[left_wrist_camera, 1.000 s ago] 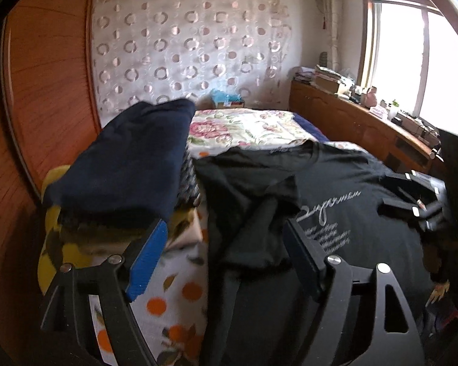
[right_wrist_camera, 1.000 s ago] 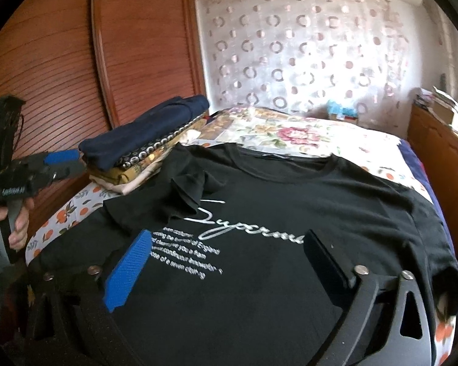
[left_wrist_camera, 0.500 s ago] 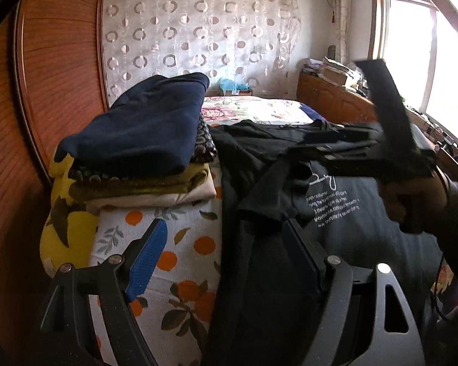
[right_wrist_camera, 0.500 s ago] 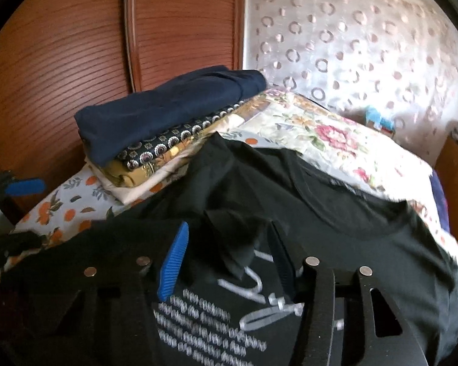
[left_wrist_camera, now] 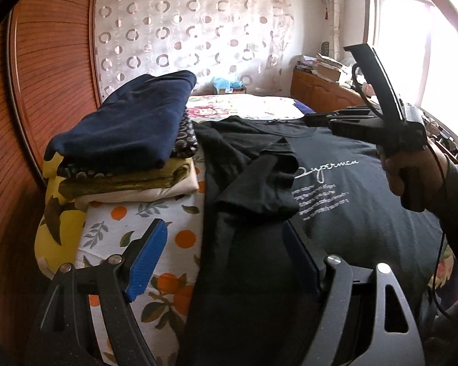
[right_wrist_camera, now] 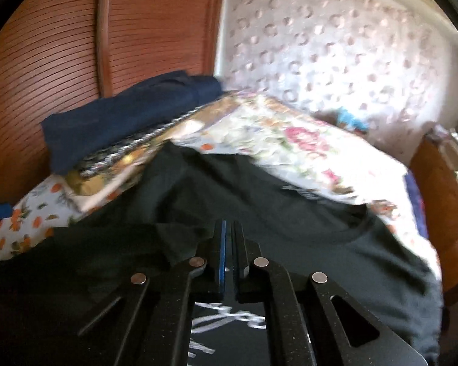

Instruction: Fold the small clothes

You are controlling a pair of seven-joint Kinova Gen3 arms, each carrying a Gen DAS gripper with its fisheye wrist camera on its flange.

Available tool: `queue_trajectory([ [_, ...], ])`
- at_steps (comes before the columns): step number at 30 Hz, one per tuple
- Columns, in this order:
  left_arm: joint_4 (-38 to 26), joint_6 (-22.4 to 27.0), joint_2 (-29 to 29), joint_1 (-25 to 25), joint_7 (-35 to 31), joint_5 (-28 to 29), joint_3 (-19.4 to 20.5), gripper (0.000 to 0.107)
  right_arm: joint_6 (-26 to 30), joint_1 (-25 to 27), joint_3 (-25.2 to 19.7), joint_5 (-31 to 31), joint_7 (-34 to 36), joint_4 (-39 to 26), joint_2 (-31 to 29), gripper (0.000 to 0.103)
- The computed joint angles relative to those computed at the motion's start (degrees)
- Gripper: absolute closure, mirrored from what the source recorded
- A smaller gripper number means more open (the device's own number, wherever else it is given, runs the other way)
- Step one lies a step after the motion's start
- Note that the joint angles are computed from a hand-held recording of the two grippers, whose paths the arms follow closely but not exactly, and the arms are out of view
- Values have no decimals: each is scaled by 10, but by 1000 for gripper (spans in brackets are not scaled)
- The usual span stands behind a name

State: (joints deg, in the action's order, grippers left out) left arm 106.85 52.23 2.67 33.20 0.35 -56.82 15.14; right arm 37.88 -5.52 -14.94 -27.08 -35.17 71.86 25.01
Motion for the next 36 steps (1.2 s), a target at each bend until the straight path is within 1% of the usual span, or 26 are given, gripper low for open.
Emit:
queue_trajectory([
  [1, -2, -2, 1, 0, -2, 0, 0, 29, -6, 4, 3, -2, -3, 4, -2, 100],
  [2, -6, -4, 4, 0, -5, 1, 0, 29, -4, 19, -5, -8, 3, 5, -2, 100],
  [4, -17, -2, 13, 3, -12, 1, -1, 29, 0, 37, -7, -29, 21, 11, -2, 99],
  [6, -32, -1, 26, 9, -24, 1, -8, 29, 23, 63, -17, -53, 43, 8, 1, 85],
  [8, -46, -17, 35, 22, -59, 17, -32, 40, 47, 75, -23, -77, 56, 10, -1, 82],
  [9, -55, -28, 40, 13, -82, 33, -31, 49, 59, 74, -18, -82, 57, 3, 2, 82],
  [10, -65, -37, 47, -6, -105, 51, -19, 59, 63, 72, -13, -84, 57, 1, 4, 82],
  [12, -84, -52, 63, -59, -152, 80, 23, 69, 67, 65, -3, -83, 52, -6, 5, 82],
  [13, -98, -51, 77, -75, -175, 97, 35, 71, 70, 64, -1, -84, 51, -8, 5, 82],
  [14, -114, -42, 88, -81, -198, 112, 38, 72, 74, 61, 2, -83, 45, -12, 4, 82],
  [15, -131, -30, 99, -75, -222, 126, 31, 72, 77, 65, 3, -86, 48, -10, 3, 82],
  [16, -145, -26, 110, -63, -245, 138, 15, 72, 80, 60, 7, -84, 41, -16, 2, 82],
  [18, -165, -25, 121, -27, -286, 174, -38, 72, 82, 45, 12, -75, 25, -31, 7, 82],
  [19, -176, -23, 128, -18, -308, 195, -55, 72, 84, 47, 11, -75, 24, -30, 5, 82],
  [21, -190, -20, 137, -18, -338, 221, -67, 72, 85, 49, 11, -76, 23, -25, -1, 82],
  [22, -192, -23, 139, -17, -345, 229, -73, 73, 84, 49, 11, -77, 24, -22, -2, 82],
  [23, -191, -24, 140, -15, -350, 232, -78, 75, 83, 51, 10, -79, 27, -19, -3, 82],
  [24, -192, -21, 141, -5, -347, 227, -88, 88, 81, 54, 9, -81, 32, -16, -5, 82],
  [25, -190, -22, 139, 3, -344, 224, -98, 94, 80, 56, 8, -84, 36, -13, -6, 82],
  [27, -175, -45, 126, -4, -342, 236, -98, 99, 82, 56, 9, -86, 37, -11, -7, 82],
  [28, -165, -60, 117, -9, -337, 232, -92, 100, 83, 57, 10, -87, 38, -10, -7, 82],
  [29, -159, -65, 109, -3, -326, 220, -91, 100, 84, 56, 11, -87, 38, -10, -7, 82],
  [31, -160, -51, 97, 28, -303, 194, -101, 100, 85, 58, 11, -88, 41, -9, -8, 82],
  [32, -159, -50, 91, 32, -299, 190, -98, 100, 87, 57, 12, -88, 40, -10, -8, 82],
  [34, -154, -63, 79, 18, -313, 206, -74, 99, 89, 57, 12, -89, 40, -10, -9, 82],
  [36, -159, -50, 78, 29, -308, 200, -70, 92, 89, 55, 13, -90, 40, -9, -10, 82],
])
